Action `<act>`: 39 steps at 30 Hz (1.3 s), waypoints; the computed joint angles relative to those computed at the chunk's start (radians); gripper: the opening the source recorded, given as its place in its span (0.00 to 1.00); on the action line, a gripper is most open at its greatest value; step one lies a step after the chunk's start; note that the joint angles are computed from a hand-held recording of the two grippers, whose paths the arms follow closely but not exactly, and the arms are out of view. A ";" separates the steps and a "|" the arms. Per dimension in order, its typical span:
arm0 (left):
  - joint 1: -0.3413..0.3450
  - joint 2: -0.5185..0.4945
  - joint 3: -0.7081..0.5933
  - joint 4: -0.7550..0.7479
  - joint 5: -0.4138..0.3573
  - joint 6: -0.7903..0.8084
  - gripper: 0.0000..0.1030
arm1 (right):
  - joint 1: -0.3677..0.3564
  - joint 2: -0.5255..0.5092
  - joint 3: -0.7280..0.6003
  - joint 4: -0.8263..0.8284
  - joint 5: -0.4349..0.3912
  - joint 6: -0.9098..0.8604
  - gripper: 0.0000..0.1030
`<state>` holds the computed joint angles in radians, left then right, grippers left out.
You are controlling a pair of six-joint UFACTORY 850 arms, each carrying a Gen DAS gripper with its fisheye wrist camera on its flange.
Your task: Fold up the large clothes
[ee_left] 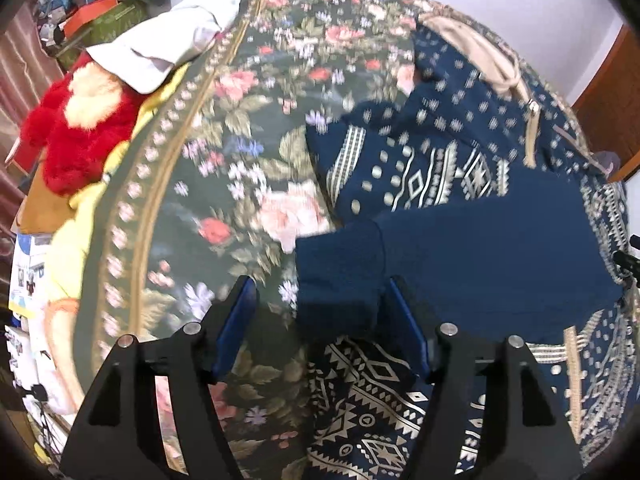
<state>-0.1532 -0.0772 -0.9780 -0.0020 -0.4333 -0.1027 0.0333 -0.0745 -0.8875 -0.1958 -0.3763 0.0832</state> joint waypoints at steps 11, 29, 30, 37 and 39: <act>-0.058 -0.026 -0.163 0.100 0.032 -0.043 0.66 | -0.032 0.026 -0.147 0.419 0.009 -0.371 0.96; -0.102 -0.451 -0.608 0.034 0.002 0.058 0.78 | 0.028 -0.451 -0.647 0.574 -0.131 -0.324 0.96; -0.099 -0.480 -0.637 0.003 -0.011 0.078 0.77 | 0.030 -0.473 -0.666 0.587 -0.135 -0.318 0.96; -0.088 -0.620 -0.799 -0.182 -0.072 0.220 0.77 | 0.024 -0.575 -0.759 0.796 -0.183 -0.403 0.83; -0.089 -0.636 -0.819 -0.247 -0.079 0.267 0.73 | 0.022 -0.583 -0.762 0.878 -0.180 -0.448 0.81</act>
